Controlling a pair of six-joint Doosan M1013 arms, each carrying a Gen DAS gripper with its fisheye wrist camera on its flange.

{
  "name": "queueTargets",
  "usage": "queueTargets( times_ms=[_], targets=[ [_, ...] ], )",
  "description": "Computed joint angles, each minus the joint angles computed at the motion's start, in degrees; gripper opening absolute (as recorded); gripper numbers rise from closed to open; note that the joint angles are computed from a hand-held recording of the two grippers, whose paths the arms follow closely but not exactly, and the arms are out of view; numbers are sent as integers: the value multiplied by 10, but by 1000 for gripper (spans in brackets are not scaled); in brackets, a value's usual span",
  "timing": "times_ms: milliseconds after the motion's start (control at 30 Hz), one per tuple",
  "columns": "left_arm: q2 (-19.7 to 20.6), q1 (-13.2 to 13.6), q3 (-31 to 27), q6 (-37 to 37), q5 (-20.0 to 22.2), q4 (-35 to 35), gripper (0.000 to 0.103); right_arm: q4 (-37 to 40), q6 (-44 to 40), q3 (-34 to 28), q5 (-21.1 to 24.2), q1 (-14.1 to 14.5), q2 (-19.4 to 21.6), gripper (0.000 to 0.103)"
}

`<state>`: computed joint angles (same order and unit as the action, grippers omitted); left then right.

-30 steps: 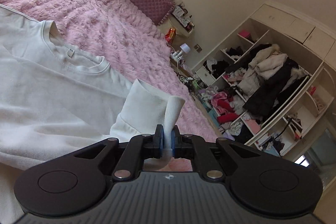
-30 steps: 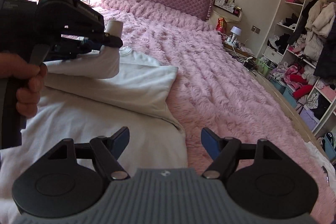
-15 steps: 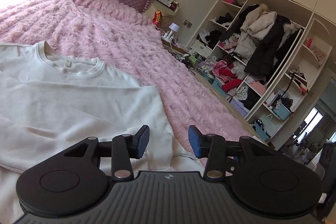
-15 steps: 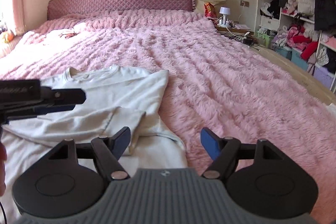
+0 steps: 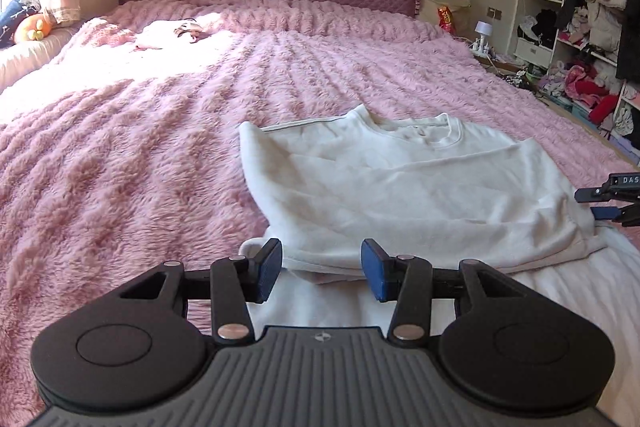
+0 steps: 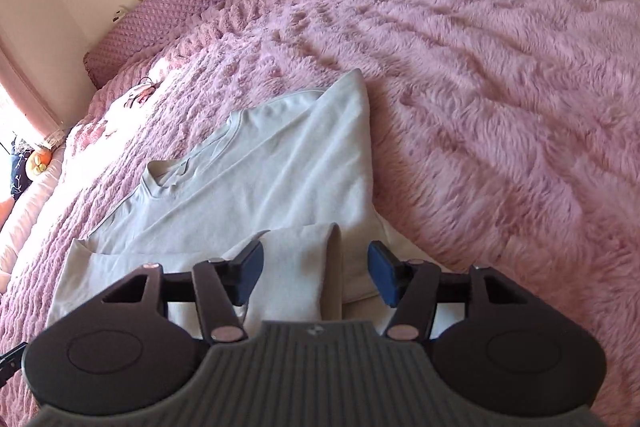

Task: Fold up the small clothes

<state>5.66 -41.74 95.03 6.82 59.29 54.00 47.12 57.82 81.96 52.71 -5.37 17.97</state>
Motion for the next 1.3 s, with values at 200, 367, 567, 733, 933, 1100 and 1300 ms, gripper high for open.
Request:
queueTargets(
  times_ms=[200,367,567,733,933,1100,1300],
  targets=[
    [16,2,-4,127,64,-5,53,-5,24,-4,6,3,3,56],
    [22,8,-3,182,73,1,53,-12,23,-3,13,4,1,55],
    [27,28,-4,254,24,-25,3,-35,20,-1,6,13,-1,24],
    [28,20,5,186,35,26,3,-24,1,6,-8,15,-9,1],
    [10,-3,18,-39,74,84,3,73,-57,25,-54,8,-36,1],
    [23,-7,8,-137,105,54,3,125,-104,56,-131,7,-62,1],
    [28,7,6,-150,97,8,3,-15,-11,54,-123,16,-36,1]
  ],
)
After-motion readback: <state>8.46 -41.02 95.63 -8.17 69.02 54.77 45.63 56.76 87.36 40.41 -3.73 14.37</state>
